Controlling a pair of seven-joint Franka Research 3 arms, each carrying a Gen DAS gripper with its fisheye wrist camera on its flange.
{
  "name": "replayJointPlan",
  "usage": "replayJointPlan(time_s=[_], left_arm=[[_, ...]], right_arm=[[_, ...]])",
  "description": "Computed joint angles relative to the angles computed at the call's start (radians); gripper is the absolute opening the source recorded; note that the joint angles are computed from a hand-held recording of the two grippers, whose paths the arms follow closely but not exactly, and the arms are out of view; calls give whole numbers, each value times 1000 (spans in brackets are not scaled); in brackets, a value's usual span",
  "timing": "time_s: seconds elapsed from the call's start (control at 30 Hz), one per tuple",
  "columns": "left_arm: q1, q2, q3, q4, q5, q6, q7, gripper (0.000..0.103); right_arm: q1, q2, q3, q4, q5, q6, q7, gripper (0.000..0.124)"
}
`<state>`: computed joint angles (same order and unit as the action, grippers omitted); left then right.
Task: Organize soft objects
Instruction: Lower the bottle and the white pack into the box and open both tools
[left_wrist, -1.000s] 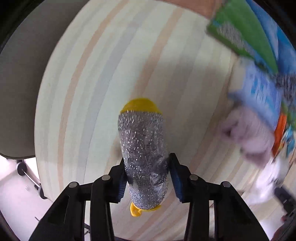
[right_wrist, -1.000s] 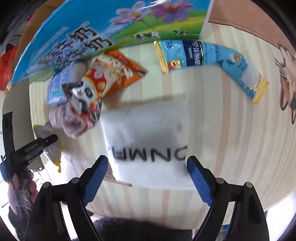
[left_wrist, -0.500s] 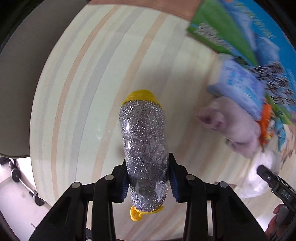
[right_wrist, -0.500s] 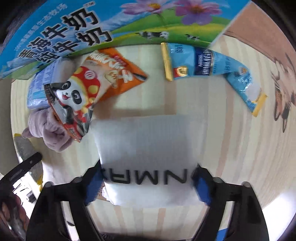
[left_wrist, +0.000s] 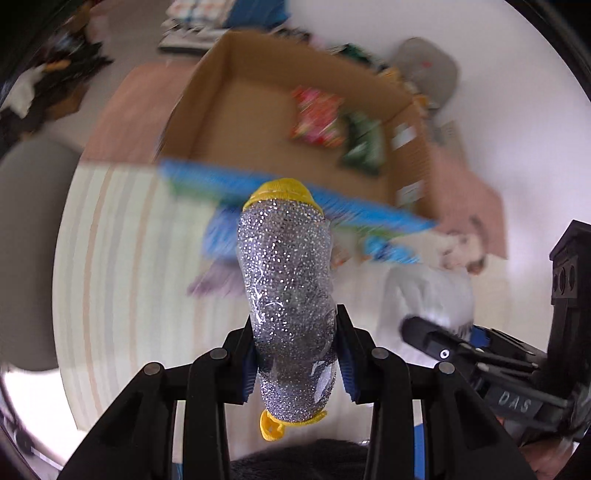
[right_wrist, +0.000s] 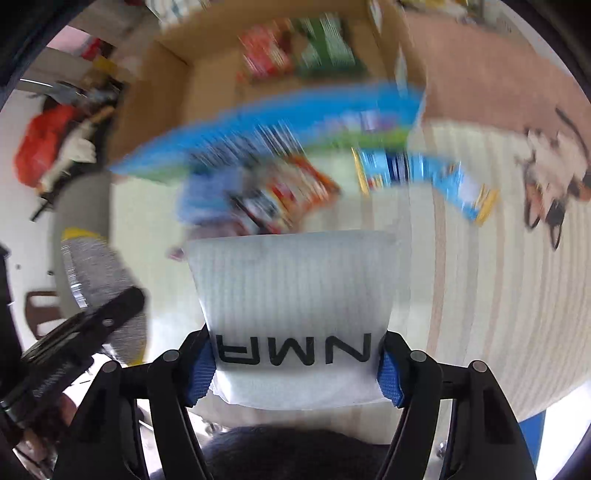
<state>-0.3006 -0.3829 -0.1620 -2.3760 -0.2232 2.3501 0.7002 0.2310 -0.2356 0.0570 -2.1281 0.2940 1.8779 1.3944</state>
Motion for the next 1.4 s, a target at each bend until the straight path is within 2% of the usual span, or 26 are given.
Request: replayJointPlan(time_s=[0.07, 0.13, 0.2, 0.33, 0.5, 0.63, 0.83, 1.13, 1.27, 1.37, 1.4], left_arm=[[21, 69, 12, 104, 37, -20, 33, 33], [58, 130, 15, 211, 105, -75, 60, 33], [97, 204, 20, 315, 164, -122, 86, 33], [159, 339, 41, 464, 148, -177, 176, 33], [227, 539, 35, 637, 138, -253, 262, 33], [251, 723, 19, 800, 165, -335, 287, 33], [271, 895, 2, 952, 165, -419, 302, 33], [271, 1012, -7, 1056, 196, -450, 316, 35], [282, 1017, -10, 1074, 181, -455, 310, 38], [293, 971, -9, 1035, 164, -418, 289, 57], [292, 949, -6, 1017, 169, -402, 281, 67]], right_arm=[[6, 29, 0, 94, 21, -10, 3, 73], [18, 92, 13, 193, 24, 3, 27, 73], [34, 162, 31, 275, -5, 45, 69, 73], [67, 342, 39, 461, -79, 85, 153, 73], [107, 552, 20, 652, -148, 78, 229, 73], [144, 677, 5, 701, -199, 97, 255, 73], [169, 788, -8, 752, -226, 63, 256, 73], [187, 828, -17, 743, -252, 62, 239, 73], [188, 850, -16, 772, -248, 33, 239, 75], [179, 851, -11, 787, -226, 16, 230, 78], [177, 852, -9, 791, -219, 16, 229, 79]])
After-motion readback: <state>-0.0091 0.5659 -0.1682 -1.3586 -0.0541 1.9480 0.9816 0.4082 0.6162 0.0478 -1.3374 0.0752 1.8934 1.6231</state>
